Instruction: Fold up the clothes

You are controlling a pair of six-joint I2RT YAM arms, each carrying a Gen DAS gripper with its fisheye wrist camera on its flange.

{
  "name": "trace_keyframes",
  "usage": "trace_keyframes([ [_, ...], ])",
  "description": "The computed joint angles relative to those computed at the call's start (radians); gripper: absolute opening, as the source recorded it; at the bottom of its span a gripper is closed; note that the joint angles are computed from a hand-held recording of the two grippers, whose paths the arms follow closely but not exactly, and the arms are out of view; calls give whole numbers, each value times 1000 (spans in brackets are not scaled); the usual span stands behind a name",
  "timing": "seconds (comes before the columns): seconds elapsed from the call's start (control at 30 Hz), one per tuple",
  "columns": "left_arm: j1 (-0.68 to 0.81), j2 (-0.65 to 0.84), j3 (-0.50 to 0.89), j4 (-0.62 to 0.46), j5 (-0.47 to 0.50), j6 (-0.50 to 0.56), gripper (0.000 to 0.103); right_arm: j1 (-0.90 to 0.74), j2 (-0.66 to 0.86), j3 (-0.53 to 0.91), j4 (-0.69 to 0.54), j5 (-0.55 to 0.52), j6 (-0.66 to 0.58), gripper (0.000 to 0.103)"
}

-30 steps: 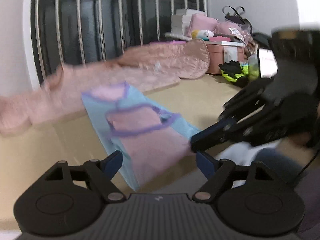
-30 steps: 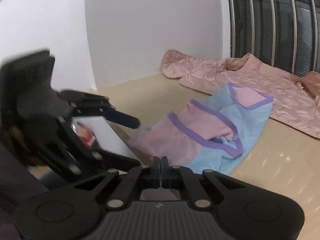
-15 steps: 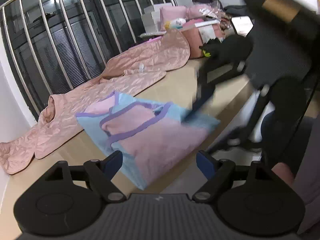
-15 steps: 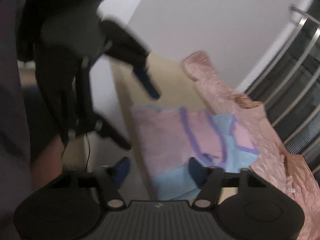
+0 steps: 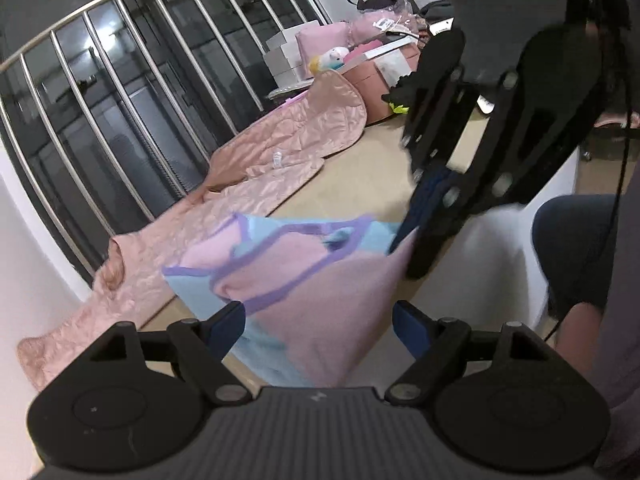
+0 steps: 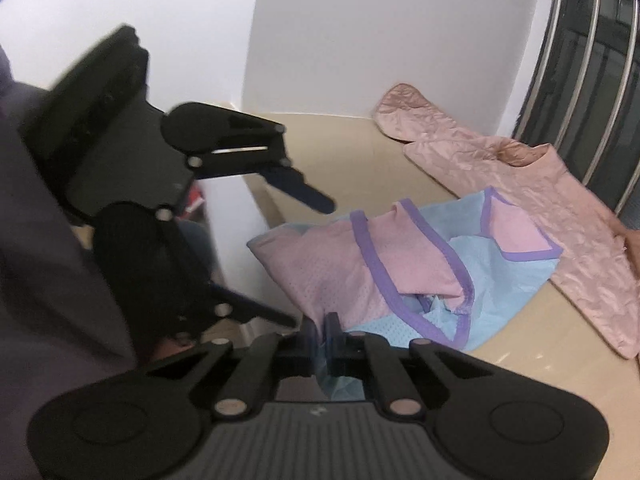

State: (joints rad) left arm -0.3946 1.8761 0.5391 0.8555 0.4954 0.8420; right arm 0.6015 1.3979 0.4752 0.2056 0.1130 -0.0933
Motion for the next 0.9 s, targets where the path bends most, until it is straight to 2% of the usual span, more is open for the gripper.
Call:
trace_keyframes([
  [0.1, -2, 26, -10, 62, -10, 64, 82, -27, -45, 1, -45, -57, 4, 4],
  [0.17, 1, 34, -10, 82, 22, 106, 82, -50, -61, 2, -57, -92, -2, 4],
  [0.23, 7, 46, -1, 97, 65, 144, 79, -54, -80, -4, -62, -94, -7, 4],
  [0.27, 8, 49, 8, 88, 75, 157, 73, -54, -87, -4, -67, -93, -9, 4],
  [0.3, 9, 38, 29, 32, 84, 167, 58, -54, -95, -4, -73, -92, -12, 4],
  [0.33, 9, 28, 51, -24, 93, 177, 48, -50, -98, -4, -75, -84, -12, 4],
  [0.37, 11, 17, 76, -90, 104, 185, 27, -45, -101, -4, -76, -76, -11, 5],
  [0.4, 17, -2, 114, -203, 122, 182, 19, -20, -112, -15, -68, -35, -3, 6],
  [0.43, 23, -17, 161, -319, 137, 173, 18, 10, -116, -27, -52, 23, -1, 12],
  [0.47, 31, -21, 204, -412, 152, 163, 18, 44, -113, -33, -49, 95, -18, 34],
  [0.5, 39, -23, 248, -497, 167, 155, 17, 80, -107, -37, -47, 169, -36, 61],
  [0.57, 57, -23, 327, -638, 202, 130, 16, 153, -85, -71, 11, 298, -99, 78],
  [0.63, 81, -10, 435, -825, 265, 107, 15, 186, -47, -92, 68, 352, -172, 78],
  [0.73, 106, 29, 590, -1081, 327, 161, 15, 204, 36, -107, 173, 398, -270, 78],
  [0.83, 117, 62, 678, -1218, 336, 225, 15, 192, 147, -134, 392, 420, -396, 77],
  [0.9, 121, 90, 737, -1310, 329, 283, 15, 166, 182, -136, 468, 391, -453, 72],
])
